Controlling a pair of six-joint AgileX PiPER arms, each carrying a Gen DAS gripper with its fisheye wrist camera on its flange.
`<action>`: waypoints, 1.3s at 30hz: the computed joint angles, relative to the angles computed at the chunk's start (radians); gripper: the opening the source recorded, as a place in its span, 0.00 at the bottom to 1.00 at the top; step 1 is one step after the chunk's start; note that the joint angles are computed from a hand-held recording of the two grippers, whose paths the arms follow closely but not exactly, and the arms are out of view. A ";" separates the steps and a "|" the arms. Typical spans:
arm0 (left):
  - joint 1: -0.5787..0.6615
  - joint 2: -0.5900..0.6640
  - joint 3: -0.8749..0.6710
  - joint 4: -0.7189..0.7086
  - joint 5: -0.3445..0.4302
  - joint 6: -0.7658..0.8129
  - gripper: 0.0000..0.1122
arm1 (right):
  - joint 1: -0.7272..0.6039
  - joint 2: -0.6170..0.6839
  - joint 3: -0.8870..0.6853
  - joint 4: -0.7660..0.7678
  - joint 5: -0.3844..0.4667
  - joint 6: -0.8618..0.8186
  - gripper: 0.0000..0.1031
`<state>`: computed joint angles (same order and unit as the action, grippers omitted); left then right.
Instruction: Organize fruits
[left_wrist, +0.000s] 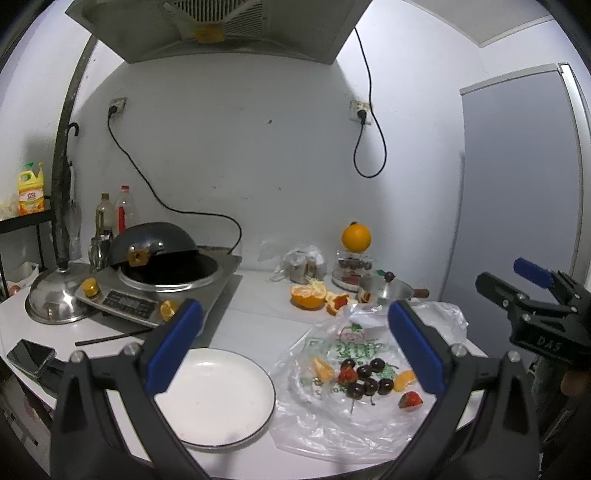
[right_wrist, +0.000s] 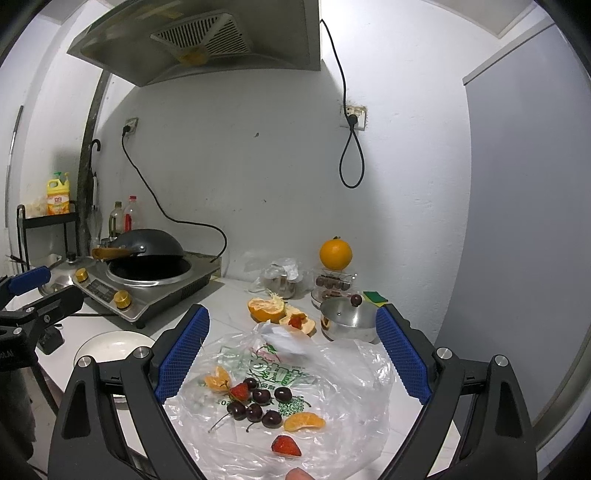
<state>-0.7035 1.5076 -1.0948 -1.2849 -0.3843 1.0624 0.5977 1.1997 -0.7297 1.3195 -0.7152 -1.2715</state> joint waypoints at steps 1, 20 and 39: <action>0.002 -0.002 0.004 0.014 0.003 -0.014 0.90 | 0.000 -0.002 0.001 0.001 0.000 -0.001 0.91; -0.027 -0.003 -0.006 -0.046 -0.031 0.060 0.90 | -0.016 -0.013 0.007 0.015 0.030 0.015 0.91; -0.018 0.000 -0.021 -0.075 -0.038 0.091 0.90 | -0.030 -0.016 -0.003 0.027 0.060 0.006 0.91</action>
<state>-0.7218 1.5072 -1.1157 -1.3601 -0.4220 1.1537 0.5677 1.1838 -0.7331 1.3469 -0.6556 -1.2657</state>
